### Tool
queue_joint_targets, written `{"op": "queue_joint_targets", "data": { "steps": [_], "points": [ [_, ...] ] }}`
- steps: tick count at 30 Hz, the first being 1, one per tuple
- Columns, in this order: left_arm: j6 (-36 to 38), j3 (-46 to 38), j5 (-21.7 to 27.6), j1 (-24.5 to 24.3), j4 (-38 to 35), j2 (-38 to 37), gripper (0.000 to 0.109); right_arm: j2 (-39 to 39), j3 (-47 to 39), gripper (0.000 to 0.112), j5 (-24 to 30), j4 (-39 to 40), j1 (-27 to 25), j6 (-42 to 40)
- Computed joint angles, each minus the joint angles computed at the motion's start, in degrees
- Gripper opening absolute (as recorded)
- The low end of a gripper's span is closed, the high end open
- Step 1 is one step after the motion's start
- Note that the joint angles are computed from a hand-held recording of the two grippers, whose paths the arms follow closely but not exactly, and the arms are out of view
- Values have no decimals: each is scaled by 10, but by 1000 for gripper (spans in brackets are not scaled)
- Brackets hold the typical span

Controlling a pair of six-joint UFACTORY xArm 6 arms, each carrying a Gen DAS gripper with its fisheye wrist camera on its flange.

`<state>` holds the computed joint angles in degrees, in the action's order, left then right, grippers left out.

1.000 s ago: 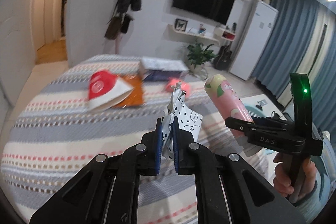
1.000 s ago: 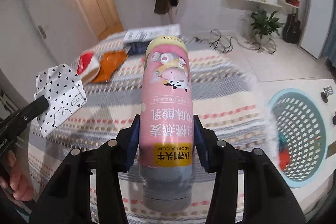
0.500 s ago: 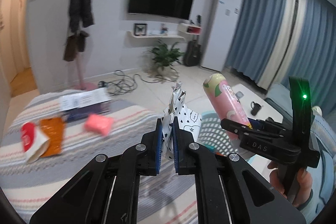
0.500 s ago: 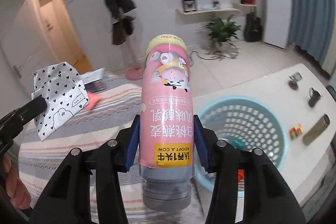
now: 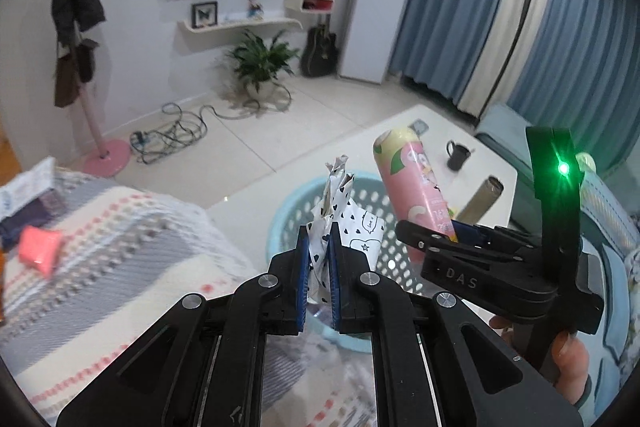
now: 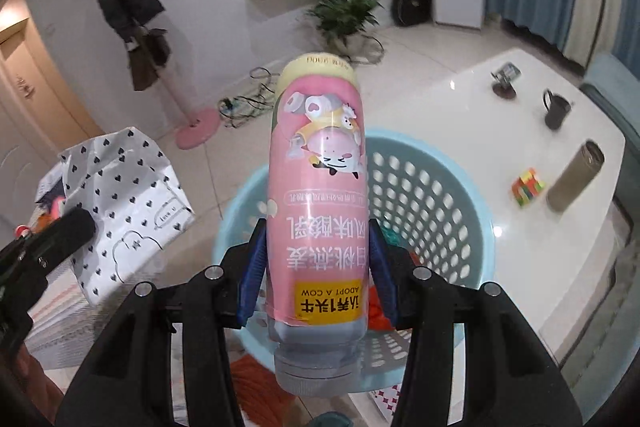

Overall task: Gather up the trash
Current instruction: 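Carry tissue and pink bottle over the blue basket and open both tools, then grasp the red-white paper cup with left tool while right tool grasps the pink bag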

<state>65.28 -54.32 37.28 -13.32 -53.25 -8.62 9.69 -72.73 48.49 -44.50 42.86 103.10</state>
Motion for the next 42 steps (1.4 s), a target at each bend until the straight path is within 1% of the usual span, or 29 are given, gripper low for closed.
{"op": "queue_joint_targets", "data": {
  "steps": [6, 9, 10, 11, 12, 13, 14, 15, 16, 20, 25, 27, 29, 30, 33, 34, 37, 38, 42],
  "points": [
    [-9, 6, -14, -23, 22, 21, 10, -1, 38, 45, -37, 24, -20, 12],
    [-13, 11, -17, -29, 27, 23, 14, -1, 54, 45, -55, 35, -28, 11],
    [-12, 10, -13, -28, 28, 26, 19, -1, 58, 45, -60, 41, -30, 8],
    [-10, 10, -10, -28, 28, 26, 21, -1, 63, 46, -65, 43, -33, 7],
    [-7, 14, -14, -29, 26, 25, 26, 0, 65, 47, -66, 46, -34, 7],
    [-8, 15, -15, -30, 27, 24, 32, 0, 68, 50, -67, 47, -35, 10],
    [-8, 15, -13, -29, 27, 23, 36, -2, 72, 56, -71, 47, -35, 15],
    [-2, 16, -10, -24, 21, 22, 41, -5, 75, 58, -74, 44, -36, 20],
    [-2, 18, -9, -23, 19, 20, 42, -9, 78, 60, -72, 38, -34, 29],
    [1, 22, 0, -10, 12, 14, 45, -18, 84, 60, -68, 30, -29, 40],
    [9, 35, 11, 7, -2, -7, 48, -20, 77, 60, -58, 27, -18, 39],
    [12, 37, 18, 17, -7, -14, 49, -16, 63, 60, -50, 25, -11, 35],
    [17, 41, 28, 33, -18, -27, 53, -10, 45, 60, -40, 18, -2, 31],
    [21, 44, 33, 42, -25, -35, 57, -7, 34, 60, -33, 15, 3, 27],
    [36, 45, 63, 79, -43, -56, 58, 10, -13, 60, -7, 1, 21, 7],
    [37, 46, 66, 87, -47, -61, 61, 16, -27, 60, -2, -2, 26, 1],
    [44, 45, 82, 124, -65, -74, 67, 48, -92, 60, 13, -16, 42, -29],
    [47, 45, 87, 139, -71, -78, 67, 64, -121, 60, 19, -21, 49, -43],
    [56, 35, 82, 198, -90, -81, 70, 136, -238, 60, 35, -30, 69, -108]
  ]
}}
